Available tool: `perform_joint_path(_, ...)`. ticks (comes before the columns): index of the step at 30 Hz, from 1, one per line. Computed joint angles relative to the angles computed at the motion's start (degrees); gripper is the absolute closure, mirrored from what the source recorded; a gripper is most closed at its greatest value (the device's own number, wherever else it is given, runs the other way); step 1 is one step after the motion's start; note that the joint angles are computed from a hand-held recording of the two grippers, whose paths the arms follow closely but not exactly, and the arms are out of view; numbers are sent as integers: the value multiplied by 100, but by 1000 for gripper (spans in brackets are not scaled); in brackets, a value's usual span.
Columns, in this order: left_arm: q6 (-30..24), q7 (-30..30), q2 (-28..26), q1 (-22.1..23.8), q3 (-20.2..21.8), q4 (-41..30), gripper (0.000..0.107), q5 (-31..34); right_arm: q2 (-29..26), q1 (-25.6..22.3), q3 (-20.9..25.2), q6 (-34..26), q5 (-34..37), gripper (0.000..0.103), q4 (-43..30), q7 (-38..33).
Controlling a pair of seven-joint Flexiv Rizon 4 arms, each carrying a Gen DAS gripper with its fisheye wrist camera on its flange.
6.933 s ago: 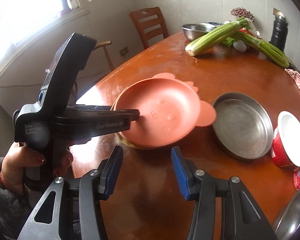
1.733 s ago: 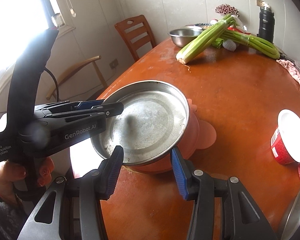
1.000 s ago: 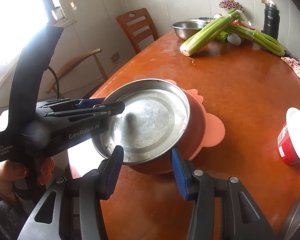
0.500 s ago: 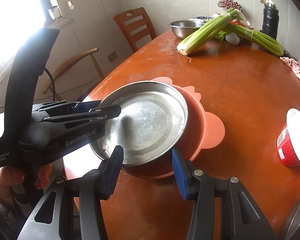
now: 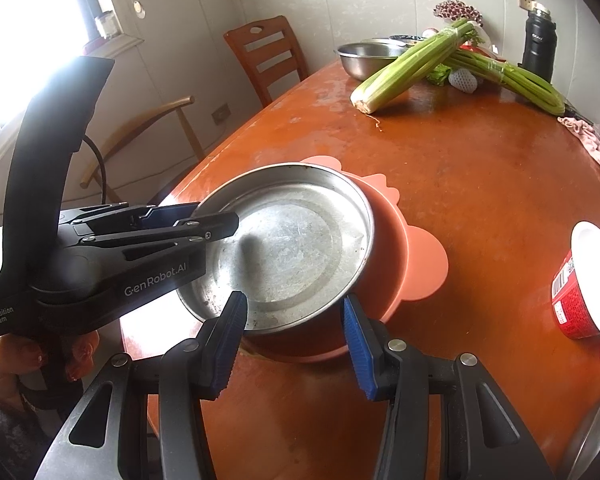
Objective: Organize plates and bowls
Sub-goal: 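Lower the silver tray onto the orange bear plate and open the left gripper, then withdraw the left gripper from the stack toward the white bowls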
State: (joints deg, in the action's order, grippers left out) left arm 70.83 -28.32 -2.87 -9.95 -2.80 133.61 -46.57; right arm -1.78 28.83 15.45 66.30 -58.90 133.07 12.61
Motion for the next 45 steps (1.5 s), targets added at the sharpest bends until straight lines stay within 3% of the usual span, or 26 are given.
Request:
perform_joint_path(11, -12, -66, -2, 11, 8, -14, 75, 19, 64, 37, 53, -209, 50, 52, -6, -35)
perform_joint_path(33, 62, 38, 213, -73, 81, 25, 54, -368, 427, -125, 143, -105, -174, 52, 188, 334)
perform_joint_path(37, -130, -74, 242, -13, 158, -18, 50, -398, 564, -224, 167, -55, -169, 51, 287, 476)
perform_joint_path(39, -274, -196, 232, 46, 196, -44, 49, -312, 634, -269, 189, 3, -77, 42, 363, 515)
perform_joint_path(45, -1147, -387, 195, 270, 293, -96, 49, -387, 717, -439, 196, 318, 116, 41, 549, 639)
